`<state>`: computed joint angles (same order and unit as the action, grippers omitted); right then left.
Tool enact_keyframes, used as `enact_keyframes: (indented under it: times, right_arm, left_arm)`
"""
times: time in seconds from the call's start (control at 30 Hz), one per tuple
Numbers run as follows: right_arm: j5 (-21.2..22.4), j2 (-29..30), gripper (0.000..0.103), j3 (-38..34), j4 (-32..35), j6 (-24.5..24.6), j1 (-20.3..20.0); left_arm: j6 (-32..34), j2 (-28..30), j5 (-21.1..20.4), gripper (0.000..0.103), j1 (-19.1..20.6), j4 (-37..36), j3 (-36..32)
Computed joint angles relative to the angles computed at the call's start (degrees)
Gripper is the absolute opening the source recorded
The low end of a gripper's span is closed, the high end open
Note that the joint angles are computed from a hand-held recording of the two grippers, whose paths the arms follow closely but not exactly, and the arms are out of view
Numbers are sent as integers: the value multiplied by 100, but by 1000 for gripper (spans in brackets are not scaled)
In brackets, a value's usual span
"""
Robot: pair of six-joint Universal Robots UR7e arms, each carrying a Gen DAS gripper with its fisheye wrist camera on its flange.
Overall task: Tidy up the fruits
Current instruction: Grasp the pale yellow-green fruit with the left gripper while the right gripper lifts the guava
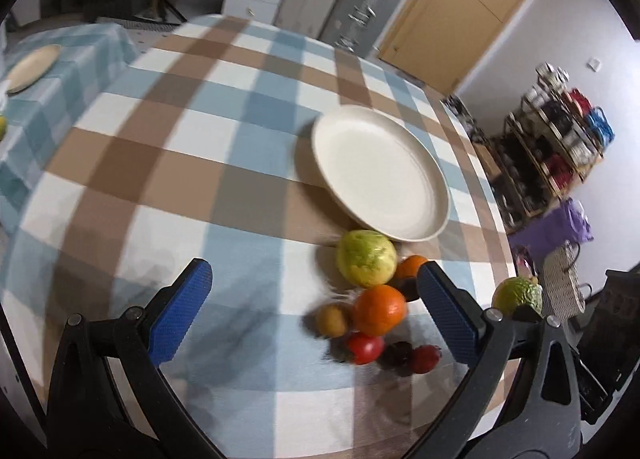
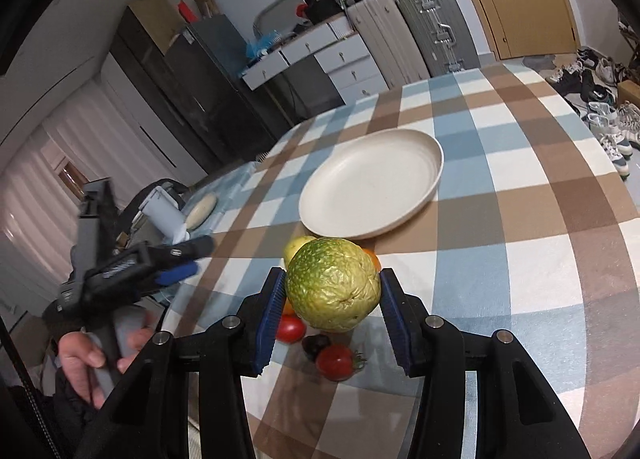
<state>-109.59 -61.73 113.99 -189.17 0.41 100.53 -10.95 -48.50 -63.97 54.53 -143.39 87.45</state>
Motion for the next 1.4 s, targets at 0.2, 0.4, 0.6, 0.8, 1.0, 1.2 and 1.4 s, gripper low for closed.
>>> enact_keyframes:
  times: [0.2,0.4,0.6,0.8,1.0,1.2,1.4]
  right_arm:
    - [118,-91,48,113,-131,-36,28]
    - [204,-156,48,180,-228,-89,6]
    - [311,-189,48,192,-213,-8,-29]
    - [361,-164,48,173,-190,-108,-11]
    - [424,-156,48,187,-293,-203,16]
    - [523,-162,48,212,-350,-264,18]
    - [553,-163,48,217,-437,-315,29]
  left_arm:
    - [-261,728,-555,102,129,1404,-1242]
    - [-251,1198,-747,102,199,1981,-1816]
    - [-224,1443,-832,102,255,2030,-1993]
    - [-164,1611,-955,99,271,2105,-2163]
    - [-33,1681,-986,85,243,2079,-2210]
    - [-197,1718,-1488,53,415,2218,-2367]
    - [-309,1803,-1757,47,487,2279,-2505]
